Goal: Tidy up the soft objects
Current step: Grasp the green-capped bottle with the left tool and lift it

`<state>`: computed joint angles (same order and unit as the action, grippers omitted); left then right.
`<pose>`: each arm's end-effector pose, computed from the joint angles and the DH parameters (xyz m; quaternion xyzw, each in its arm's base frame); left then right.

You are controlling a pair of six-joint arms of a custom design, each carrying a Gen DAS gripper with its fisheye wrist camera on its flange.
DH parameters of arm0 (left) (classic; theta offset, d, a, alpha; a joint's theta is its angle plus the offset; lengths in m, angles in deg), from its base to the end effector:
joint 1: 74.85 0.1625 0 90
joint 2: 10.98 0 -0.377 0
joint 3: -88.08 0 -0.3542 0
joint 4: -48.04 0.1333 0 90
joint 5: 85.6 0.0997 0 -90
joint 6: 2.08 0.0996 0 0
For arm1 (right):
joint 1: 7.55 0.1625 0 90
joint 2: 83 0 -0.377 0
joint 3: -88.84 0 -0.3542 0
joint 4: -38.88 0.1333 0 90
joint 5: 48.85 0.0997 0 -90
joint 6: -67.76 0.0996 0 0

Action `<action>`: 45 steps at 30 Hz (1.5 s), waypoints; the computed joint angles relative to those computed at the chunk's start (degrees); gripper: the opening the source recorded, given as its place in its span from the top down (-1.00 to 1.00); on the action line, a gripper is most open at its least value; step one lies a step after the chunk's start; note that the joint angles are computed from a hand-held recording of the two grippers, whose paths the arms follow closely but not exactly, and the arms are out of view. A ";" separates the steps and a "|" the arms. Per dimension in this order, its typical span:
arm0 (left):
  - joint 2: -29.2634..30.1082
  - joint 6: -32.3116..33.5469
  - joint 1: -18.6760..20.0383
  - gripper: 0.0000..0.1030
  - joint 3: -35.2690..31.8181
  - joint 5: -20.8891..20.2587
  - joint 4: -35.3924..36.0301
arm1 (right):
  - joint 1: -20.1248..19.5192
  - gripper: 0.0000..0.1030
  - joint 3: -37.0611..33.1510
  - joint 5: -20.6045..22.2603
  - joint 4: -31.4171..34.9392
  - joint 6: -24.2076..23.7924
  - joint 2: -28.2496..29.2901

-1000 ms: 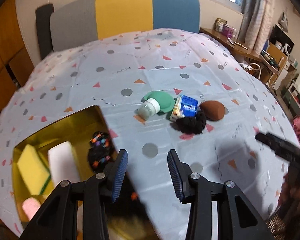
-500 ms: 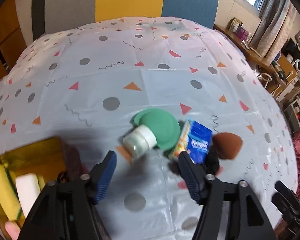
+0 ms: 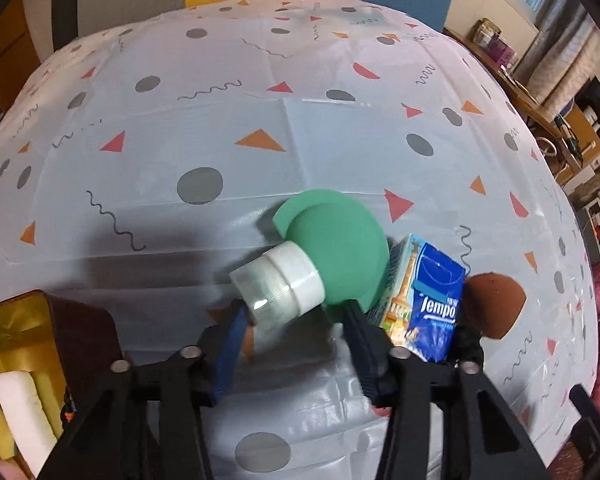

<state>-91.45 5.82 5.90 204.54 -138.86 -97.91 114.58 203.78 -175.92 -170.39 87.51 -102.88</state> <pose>0.1148 -0.4949 0.2852 0.0854 0.9324 -0.1681 0.3084 0.2997 -0.3394 -0.0937 0.0337 -0.9288 0.3148 0.1925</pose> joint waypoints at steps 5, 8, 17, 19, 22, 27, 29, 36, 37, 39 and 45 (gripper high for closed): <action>-2.27 -1.22 0.77 0.75 1.31 -1.95 2.48 | 0.13 -0.59 -0.36 -0.35 0.95 0.00 0.10; -5.17 -1.77 -0.06 0.70 3.90 -2.80 4.05 | 0.11 -0.59 -0.18 -0.49 1.16 0.46 -0.04; -4.70 6.85 -5.02 0.11 5.59 5.57 -5.13 | 0.03 -0.59 -0.06 -0.44 1.91 1.07 -0.25; -2.95 8.55 -5.00 0.11 4.23 6.92 -3.34 | -0.04 -0.59 -0.05 -0.47 2.20 1.14 -0.35; -0.78 12.66 -5.10 0.11 3.51 8.57 -4.17 | -0.20 -0.59 0.17 -0.22 2.22 1.50 -0.53; -0.50 16.23 -4.25 -0.05 1.04 3.06 -4.82 | -0.53 -0.59 0.47 0.54 2.15 1.77 -0.81; 0.93 15.18 -3.86 -0.23 -0.72 1.67 -3.93 | -0.54 -0.59 0.44 0.59 2.40 1.86 -0.86; 7.48 7.43 -1.42 -0.39 -8.09 -0.02 1.81 | -0.69 -0.61 0.32 1.02 3.07 2.09 -0.81; 8.39 5.57 -0.74 -0.41 -9.72 -1.21 3.97 | -0.74 -0.61 0.36 1.14 3.02 2.12 -0.83; 9.48 3.15 -0.22 -0.40 -11.38 -1.79 7.03 | -0.88 -0.62 0.42 1.35 3.01 2.24 -0.86; 8.83 4.78 -1.35 -0.05 -7.85 -0.80 3.35 | -0.64 -0.62 0.21 0.97 2.81 1.77 -0.67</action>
<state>-82.62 10.59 4.55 196.69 -139.66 -94.55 113.94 203.99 -174.95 -167.57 89.27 -103.55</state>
